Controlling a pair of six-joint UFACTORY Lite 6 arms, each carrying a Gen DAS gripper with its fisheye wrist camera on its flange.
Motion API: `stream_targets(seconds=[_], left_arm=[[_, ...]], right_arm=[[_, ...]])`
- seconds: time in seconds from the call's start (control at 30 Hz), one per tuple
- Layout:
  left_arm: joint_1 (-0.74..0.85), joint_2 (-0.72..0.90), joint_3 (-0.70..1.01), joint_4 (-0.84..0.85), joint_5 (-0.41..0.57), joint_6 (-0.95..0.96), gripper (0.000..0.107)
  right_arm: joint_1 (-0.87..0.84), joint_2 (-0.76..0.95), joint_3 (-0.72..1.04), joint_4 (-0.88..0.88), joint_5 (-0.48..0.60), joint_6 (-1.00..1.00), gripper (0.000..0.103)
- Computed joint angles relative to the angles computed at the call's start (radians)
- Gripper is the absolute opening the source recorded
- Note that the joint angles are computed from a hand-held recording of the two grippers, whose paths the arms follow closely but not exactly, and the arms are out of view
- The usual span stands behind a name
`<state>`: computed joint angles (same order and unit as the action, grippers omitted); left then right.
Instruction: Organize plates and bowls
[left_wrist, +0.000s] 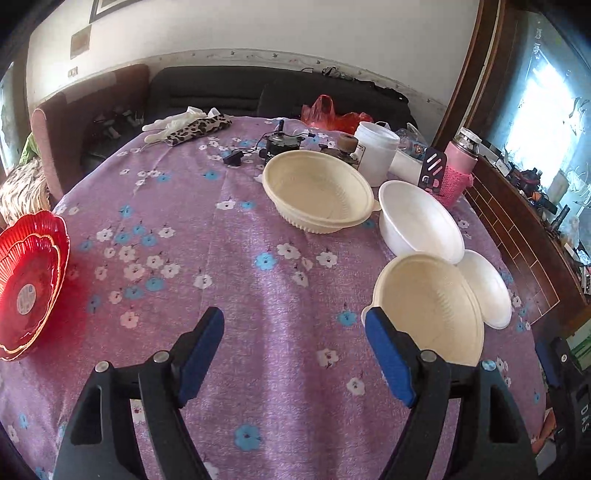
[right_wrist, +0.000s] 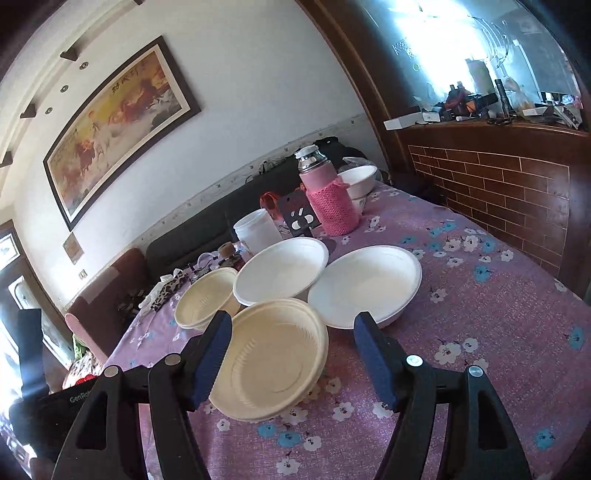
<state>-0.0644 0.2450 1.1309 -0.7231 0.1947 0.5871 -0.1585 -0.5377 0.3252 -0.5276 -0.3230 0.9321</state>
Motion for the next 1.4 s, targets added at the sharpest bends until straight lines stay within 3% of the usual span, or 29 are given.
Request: stream_targets(seconds=[0.07,0.17,0.33,0.53,0.67,0.97,1.03,1.07,1.13,1.3,1.37,1.4], left_arm=[[-0.037,0.033,0.03,0.153,-0.032,-0.167,0.078],[-0.063,0.075,0.059,0.252,-0.051,-0.274,0.078],[-0.07,0.117,0.074,0.098,-0.08,-0.132,0.078],[-0.068,0.153,0.119,-0.112,-0.036,0.083,0.078],[-0.076,0.177,0.162,-0.099,-0.011,0.071,0.082],[-0.121,0.3,0.285,0.135,0.028,-0.148,0.083],[-0.126,0.335,0.319,0.179,0.046,-0.192,0.083],[-0.126,0.354,0.339,0.19,0.058,-0.203,0.083],[-0.125,0.387,0.368,0.165,0.081,-0.181,0.083],[-0.113,0.45,0.419,0.081,0.135,-0.091,0.083],[-0.116,0.456,0.415,0.061,0.119,-0.065,0.083],[-0.116,0.455,0.407,0.034,0.109,-0.029,0.081]], right_arm=[[0.002,0.057,0.019,-0.023,-0.027,0.026,0.073],[0.02,0.141,0.043,0.017,-0.052,-0.008,0.073],[-0.006,0.264,0.087,0.03,-0.077,-0.005,0.073],[-0.003,0.377,0.167,0.026,-0.045,0.013,0.073],[-0.016,0.462,0.237,-0.079,-0.016,0.127,0.073],[-0.037,0.637,0.366,-0.37,0.008,0.432,0.073],[-0.027,0.66,0.385,-0.363,0.024,0.429,0.072],[-0.022,0.669,0.393,-0.349,0.032,0.421,0.07],[-0.021,0.693,0.412,-0.384,0.027,0.459,0.054],[-0.005,0.72,0.432,-0.391,0.027,0.465,0.04],[-0.005,0.738,0.447,-0.403,0.022,0.475,0.032],[-0.008,0.745,0.452,-0.416,0.015,0.483,0.023]])
